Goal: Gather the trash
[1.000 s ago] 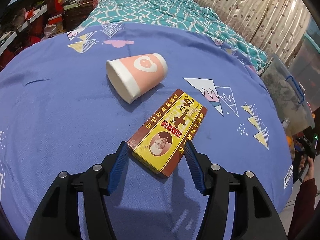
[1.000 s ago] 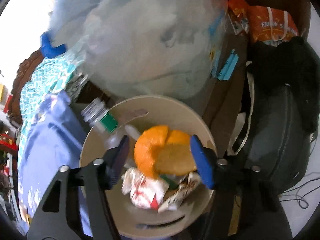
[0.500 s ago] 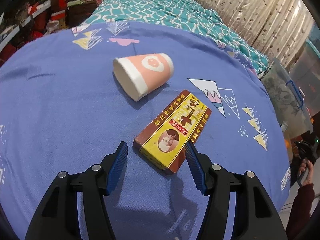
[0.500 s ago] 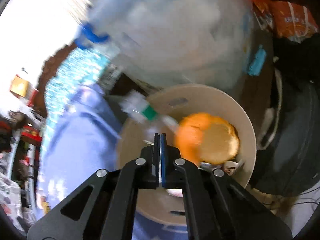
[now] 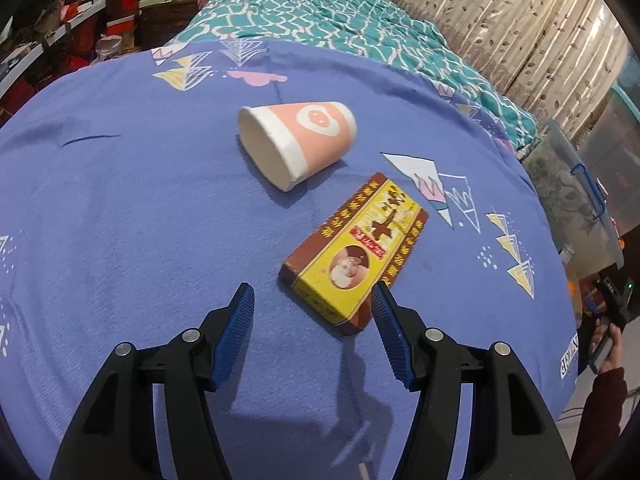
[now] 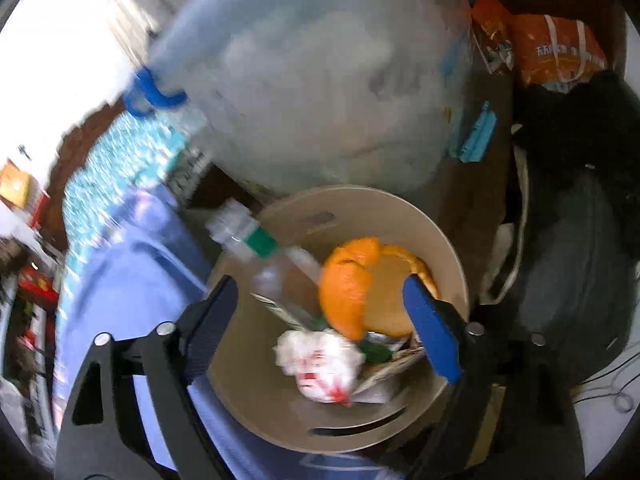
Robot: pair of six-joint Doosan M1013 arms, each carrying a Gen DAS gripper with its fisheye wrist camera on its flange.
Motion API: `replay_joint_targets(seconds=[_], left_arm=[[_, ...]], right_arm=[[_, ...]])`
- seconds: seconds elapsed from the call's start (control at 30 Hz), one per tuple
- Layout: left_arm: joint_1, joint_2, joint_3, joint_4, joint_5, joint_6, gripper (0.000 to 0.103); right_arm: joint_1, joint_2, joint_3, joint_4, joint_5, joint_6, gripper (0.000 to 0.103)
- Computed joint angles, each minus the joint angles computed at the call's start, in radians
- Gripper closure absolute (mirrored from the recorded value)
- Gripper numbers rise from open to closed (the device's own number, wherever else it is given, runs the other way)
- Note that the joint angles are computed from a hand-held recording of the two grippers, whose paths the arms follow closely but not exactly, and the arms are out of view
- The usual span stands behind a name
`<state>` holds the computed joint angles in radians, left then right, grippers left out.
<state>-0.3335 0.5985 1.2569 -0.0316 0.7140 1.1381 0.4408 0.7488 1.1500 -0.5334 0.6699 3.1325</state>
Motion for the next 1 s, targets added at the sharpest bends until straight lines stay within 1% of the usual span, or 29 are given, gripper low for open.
replay_joint_targets(seconds=[0.07, 0.13, 0.17, 0.23, 0.33, 0.37, 0.4, 0.43, 0.47, 0.57, 0.73, 0.77, 0.8, 0.87, 0.93, 1.0], left_arm=[[0.0, 0.001, -0.003, 0.0, 0.007, -0.008, 0.045], [-0.003, 0.002, -0.006, 0.002, 0.006, -0.011, 0.045], [-0.004, 0.002, -0.007, 0.004, 0.006, -0.01, 0.045], [-0.008, 0.006, -0.014, 0.011, 0.013, -0.007, 0.044], [-0.011, 0.012, -0.023, 0.015, 0.025, -0.002, 0.044], [-0.011, 0.013, -0.025, 0.014, 0.027, -0.002, 0.044], [-0.011, 0.015, -0.027, 0.012, 0.029, 0.0, 0.044], [-0.011, 0.016, -0.028, 0.007, 0.03, 0.002, 0.044], [-0.011, 0.015, -0.028, 0.01, 0.029, 0.0, 0.044], [-0.012, 0.016, -0.026, -0.002, 0.022, 0.009, 0.044], [-0.011, 0.012, -0.015, -0.006, 0.016, 0.018, 0.044], [-0.01, 0.011, -0.014, -0.007, 0.015, 0.016, 0.044], [-0.008, 0.009, -0.011, -0.008, 0.014, 0.013, 0.044], [-0.004, 0.002, -0.003, -0.009, 0.006, 0.005, 0.044], [-0.001, -0.003, 0.004, -0.01, -0.002, 0.003, 0.044], [0.002, -0.005, 0.008, -0.02, -0.007, 0.009, 0.044]], right_arm=[[-0.016, 0.014, -0.015, 0.106, -0.001, -0.097, 0.037], [-0.032, 0.034, -0.04, 0.204, 0.025, -0.184, 0.037], [-0.037, 0.043, -0.052, 0.229, 0.042, -0.201, 0.037], [-0.047, 0.057, -0.064, 0.275, 0.046, -0.239, 0.036], [-0.047, 0.088, -0.12, 0.269, 0.138, -0.27, 0.038], [-0.046, 0.096, -0.137, 0.263, 0.169, -0.29, 0.047], [-0.049, 0.097, -0.142, 0.279, 0.171, -0.331, 0.073], [-0.057, 0.092, -0.127, 0.347, 0.121, -0.384, 0.072], [-0.062, 0.088, -0.119, 0.38, 0.113, -0.386, 0.072], [-0.06, 0.081, -0.108, 0.356, 0.105, -0.358, 0.07], [-0.064, 0.079, -0.09, 0.402, 0.07, -0.355, 0.07], [-0.065, 0.08, -0.088, 0.417, 0.059, -0.362, 0.073], [-0.063, 0.079, -0.086, 0.419, 0.051, -0.363, 0.079], [-0.055, 0.069, -0.069, 0.397, 0.003, -0.345, 0.084], [-0.046, 0.047, -0.039, 0.355, -0.052, -0.298, 0.085], [-0.038, 0.03, -0.025, 0.309, -0.081, -0.258, 0.086]])
